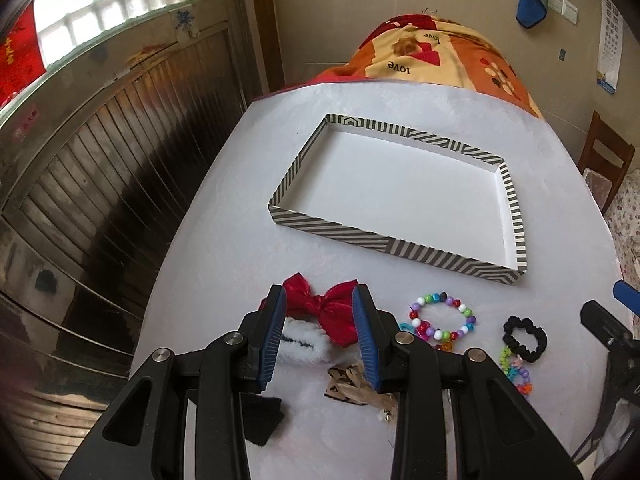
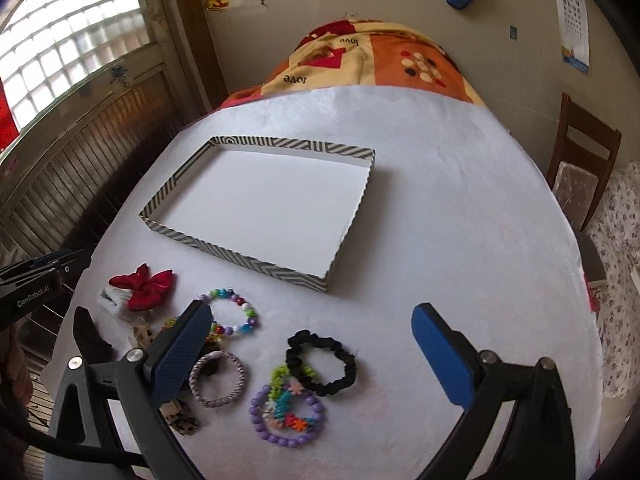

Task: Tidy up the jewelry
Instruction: 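Move both tools toward the jewelry pile beside the striped tray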

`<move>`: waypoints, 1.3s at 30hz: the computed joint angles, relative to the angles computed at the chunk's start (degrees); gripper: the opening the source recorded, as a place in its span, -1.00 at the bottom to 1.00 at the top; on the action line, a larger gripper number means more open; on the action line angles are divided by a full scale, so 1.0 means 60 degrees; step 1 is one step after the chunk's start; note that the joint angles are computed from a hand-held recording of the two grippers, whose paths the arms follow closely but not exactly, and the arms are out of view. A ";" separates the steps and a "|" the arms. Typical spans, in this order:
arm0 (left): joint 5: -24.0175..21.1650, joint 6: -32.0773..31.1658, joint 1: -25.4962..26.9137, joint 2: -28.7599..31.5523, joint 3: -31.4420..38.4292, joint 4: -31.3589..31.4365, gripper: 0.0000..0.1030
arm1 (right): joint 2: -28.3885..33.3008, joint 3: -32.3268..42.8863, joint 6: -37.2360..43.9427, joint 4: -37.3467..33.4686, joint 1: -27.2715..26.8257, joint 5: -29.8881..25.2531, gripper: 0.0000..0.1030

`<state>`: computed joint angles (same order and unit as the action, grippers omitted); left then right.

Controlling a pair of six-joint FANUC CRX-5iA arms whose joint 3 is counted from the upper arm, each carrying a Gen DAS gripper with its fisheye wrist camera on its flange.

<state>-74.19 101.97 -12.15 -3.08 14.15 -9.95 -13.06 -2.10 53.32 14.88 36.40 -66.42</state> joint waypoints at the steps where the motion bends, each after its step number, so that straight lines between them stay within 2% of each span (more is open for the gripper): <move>1: -0.0007 0.0027 -0.0036 -0.0050 -0.0064 0.0021 -0.70 | -0.0007 0.0018 0.0016 0.0000 0.0038 -0.0062 0.99; 8: -0.0078 0.0047 -0.0042 -0.0383 -0.0436 0.0226 -0.70 | -0.0192 -0.0059 -0.0433 0.0504 0.0764 -0.0287 0.99; 16: 0.0033 0.0015 0.0040 -0.0717 -0.0694 0.0373 -0.70 | -0.0331 -0.0032 -0.0653 0.0725 0.1198 -0.0512 0.99; 39: 0.0061 -0.0388 0.0384 -0.1022 -0.1123 0.0854 -0.70 | -0.0266 0.0020 -0.1106 0.0919 0.1530 -0.1082 0.99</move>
<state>-73.82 99.64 -9.85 -9.22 7.41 -4.83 -14.66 -1.98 46.68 20.39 45.57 -72.91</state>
